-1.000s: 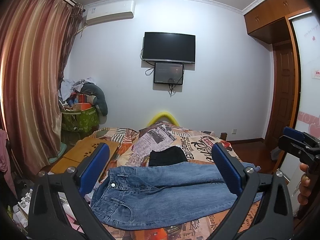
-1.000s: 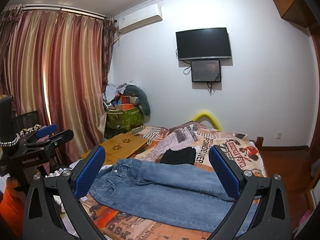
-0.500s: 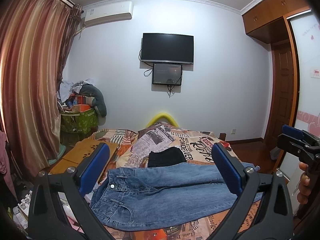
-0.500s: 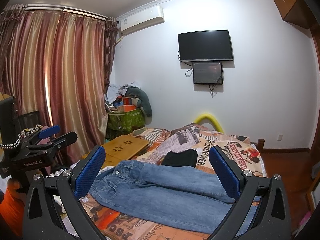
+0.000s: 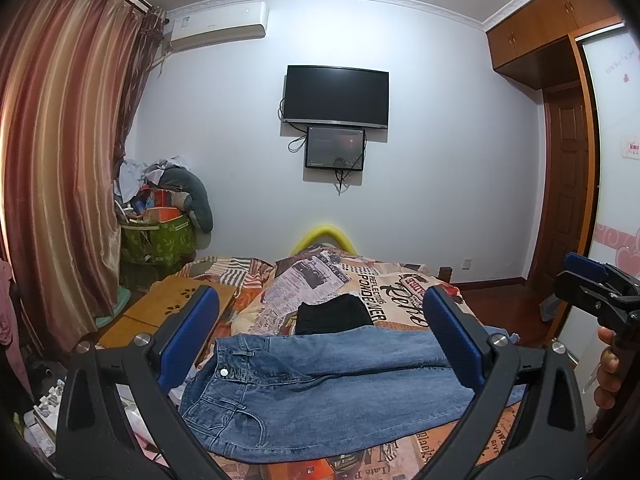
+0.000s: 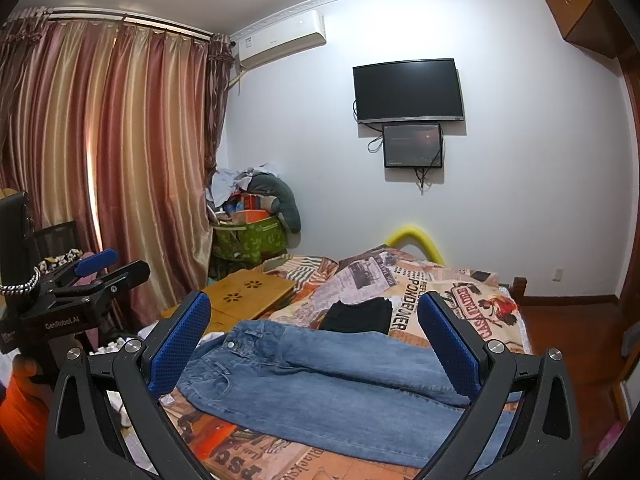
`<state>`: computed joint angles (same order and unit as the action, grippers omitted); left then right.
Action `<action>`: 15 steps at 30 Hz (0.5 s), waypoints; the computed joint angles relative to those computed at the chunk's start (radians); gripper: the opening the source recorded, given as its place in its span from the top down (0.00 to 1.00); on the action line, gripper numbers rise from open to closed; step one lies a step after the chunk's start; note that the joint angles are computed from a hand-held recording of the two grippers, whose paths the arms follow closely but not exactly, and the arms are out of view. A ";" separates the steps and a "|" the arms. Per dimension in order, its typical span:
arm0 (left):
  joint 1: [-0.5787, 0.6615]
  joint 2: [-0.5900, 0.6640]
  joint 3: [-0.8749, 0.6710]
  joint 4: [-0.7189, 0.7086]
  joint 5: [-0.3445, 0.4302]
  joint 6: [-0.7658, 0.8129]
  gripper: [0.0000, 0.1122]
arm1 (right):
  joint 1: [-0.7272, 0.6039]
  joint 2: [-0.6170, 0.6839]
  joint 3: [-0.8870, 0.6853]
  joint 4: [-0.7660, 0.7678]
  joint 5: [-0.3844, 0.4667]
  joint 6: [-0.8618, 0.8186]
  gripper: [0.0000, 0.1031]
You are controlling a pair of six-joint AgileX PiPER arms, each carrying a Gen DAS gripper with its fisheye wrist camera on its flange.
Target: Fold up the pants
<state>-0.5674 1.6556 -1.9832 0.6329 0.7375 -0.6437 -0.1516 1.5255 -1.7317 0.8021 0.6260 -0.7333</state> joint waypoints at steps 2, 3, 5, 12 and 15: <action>0.003 -0.001 0.001 -0.007 -0.003 0.005 0.08 | -0.001 0.002 -0.003 0.000 0.003 0.002 0.00; 0.004 0.001 -0.001 -0.007 -0.003 0.006 0.08 | 0.000 0.002 -0.003 -0.001 0.003 0.004 0.00; 0.004 0.005 -0.006 -0.004 -0.002 0.004 0.08 | 0.002 0.000 -0.001 -0.006 0.000 0.007 0.00; 0.001 0.004 0.002 0.005 -0.009 -0.003 0.08 | 0.001 0.000 0.001 -0.001 -0.001 0.002 0.00; 0.000 0.006 0.000 0.009 -0.007 -0.003 0.08 | 0.000 0.001 -0.001 0.000 0.001 0.002 0.00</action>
